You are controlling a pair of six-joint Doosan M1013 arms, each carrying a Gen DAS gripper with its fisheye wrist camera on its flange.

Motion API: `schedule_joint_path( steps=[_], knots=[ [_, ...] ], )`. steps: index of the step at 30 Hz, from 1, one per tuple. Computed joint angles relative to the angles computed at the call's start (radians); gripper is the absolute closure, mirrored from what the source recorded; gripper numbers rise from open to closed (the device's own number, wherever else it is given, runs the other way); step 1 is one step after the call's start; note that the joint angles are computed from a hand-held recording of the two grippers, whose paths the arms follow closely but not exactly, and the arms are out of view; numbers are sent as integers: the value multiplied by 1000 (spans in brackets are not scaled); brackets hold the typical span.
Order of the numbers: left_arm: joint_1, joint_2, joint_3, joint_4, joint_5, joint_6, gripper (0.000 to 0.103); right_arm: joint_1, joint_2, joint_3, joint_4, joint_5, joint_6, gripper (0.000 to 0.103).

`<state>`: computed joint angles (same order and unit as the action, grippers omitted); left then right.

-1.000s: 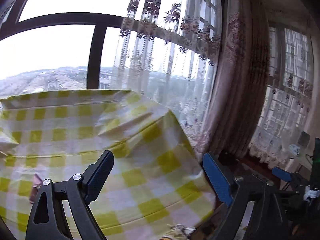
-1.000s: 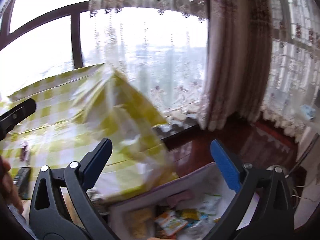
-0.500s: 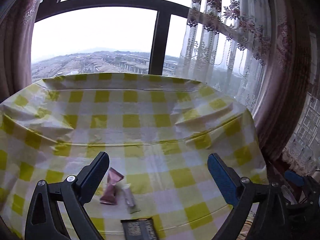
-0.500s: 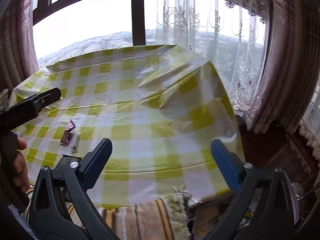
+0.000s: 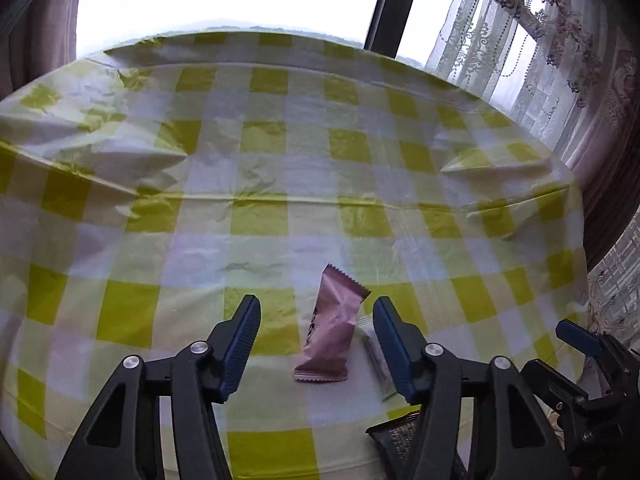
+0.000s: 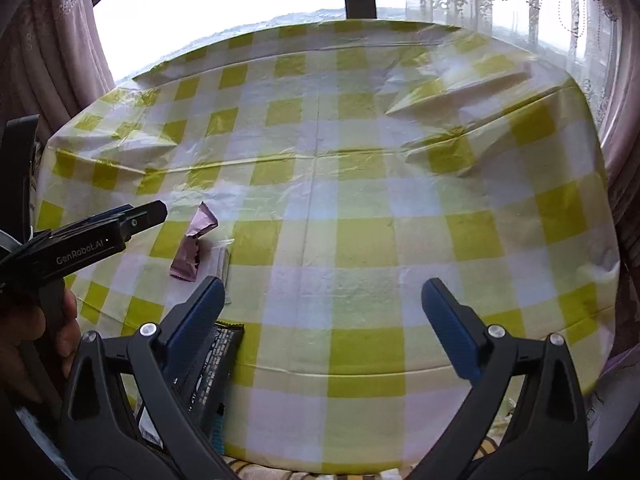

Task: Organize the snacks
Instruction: 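Grasp the white stick packet with the right tool while the left tool grasps the last pink packet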

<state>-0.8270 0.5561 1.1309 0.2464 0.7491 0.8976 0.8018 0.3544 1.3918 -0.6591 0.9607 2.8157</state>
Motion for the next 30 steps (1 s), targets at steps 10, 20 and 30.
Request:
schedule_joint_path(
  steps=[10,20,30],
  knots=[
    [16,48,-34,-150,37,159,55,-22,88,-96,129,-21,-223,12],
    [29,48,-21,-168,21,146,75,-43,128,-134,216,-34,-313,18],
    [43,26,22,-143,-20,14,77,-52,180,-200,288,-1,-422,33]
  ],
)
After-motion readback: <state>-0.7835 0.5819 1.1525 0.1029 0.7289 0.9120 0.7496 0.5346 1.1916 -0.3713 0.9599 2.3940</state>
